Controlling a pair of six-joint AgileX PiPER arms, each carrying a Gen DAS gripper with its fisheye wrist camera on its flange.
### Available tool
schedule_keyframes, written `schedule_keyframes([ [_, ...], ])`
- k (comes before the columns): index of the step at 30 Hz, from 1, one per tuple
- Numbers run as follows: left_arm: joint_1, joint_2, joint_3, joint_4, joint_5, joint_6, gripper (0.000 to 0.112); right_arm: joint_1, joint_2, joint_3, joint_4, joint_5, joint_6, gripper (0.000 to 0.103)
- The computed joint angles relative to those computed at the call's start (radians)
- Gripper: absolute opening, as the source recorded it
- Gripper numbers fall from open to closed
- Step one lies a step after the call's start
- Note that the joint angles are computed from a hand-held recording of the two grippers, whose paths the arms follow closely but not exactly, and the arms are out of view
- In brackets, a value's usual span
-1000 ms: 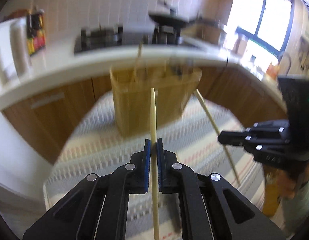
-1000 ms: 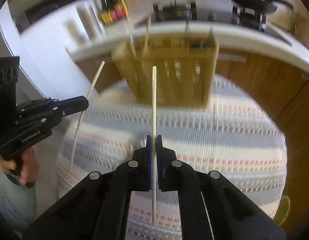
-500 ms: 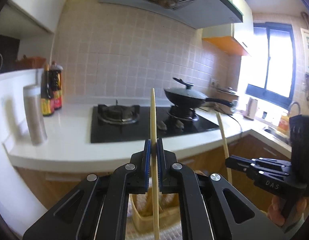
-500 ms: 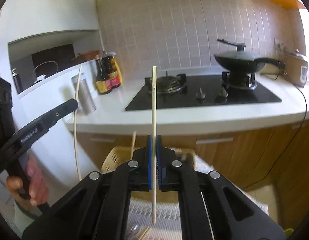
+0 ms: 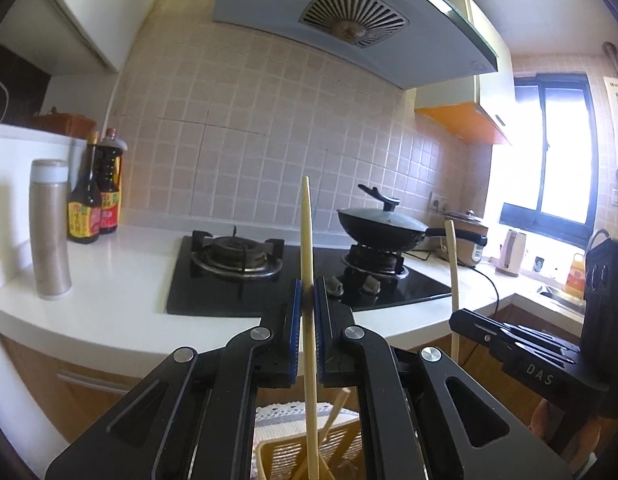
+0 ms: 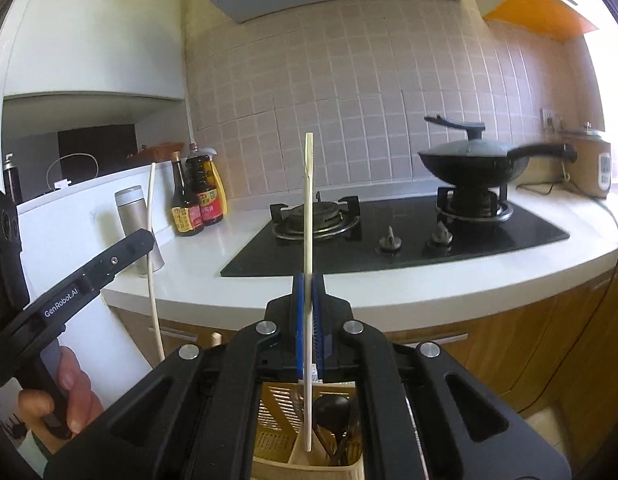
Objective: Organize utensils
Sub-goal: 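Lower both chopsticks into the basket and open both tools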
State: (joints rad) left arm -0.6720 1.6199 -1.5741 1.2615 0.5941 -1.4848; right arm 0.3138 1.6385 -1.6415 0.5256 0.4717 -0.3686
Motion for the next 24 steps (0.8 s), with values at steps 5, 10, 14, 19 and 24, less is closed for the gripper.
schedule_keyframes([
  [5,0.019,-0.004,0.083,0.129,-0.048,-0.153,0.004,0.006,-0.018,0.127,0.158,-0.127,-0.196,0.003],
  [10,0.036,-0.009,0.135,0.168,-0.093,-0.214,0.004,0.010,-0.023,0.175,0.181,-0.153,-0.232,0.003],
  [14,0.040,-0.030,0.187,0.182,-0.132,-0.231,0.012,-0.022,-0.053,0.223,0.277,-0.108,-0.317,0.005],
  [19,0.038,-0.092,0.260,0.148,-0.147,-0.236,0.053,-0.050,-0.116,0.280,0.296,-0.040,-0.332,0.059],
  [24,0.034,-0.218,0.354,0.002,-0.188,-0.152,0.074,-0.049,-0.228,0.365,0.172,0.009,-0.192,0.059],
])
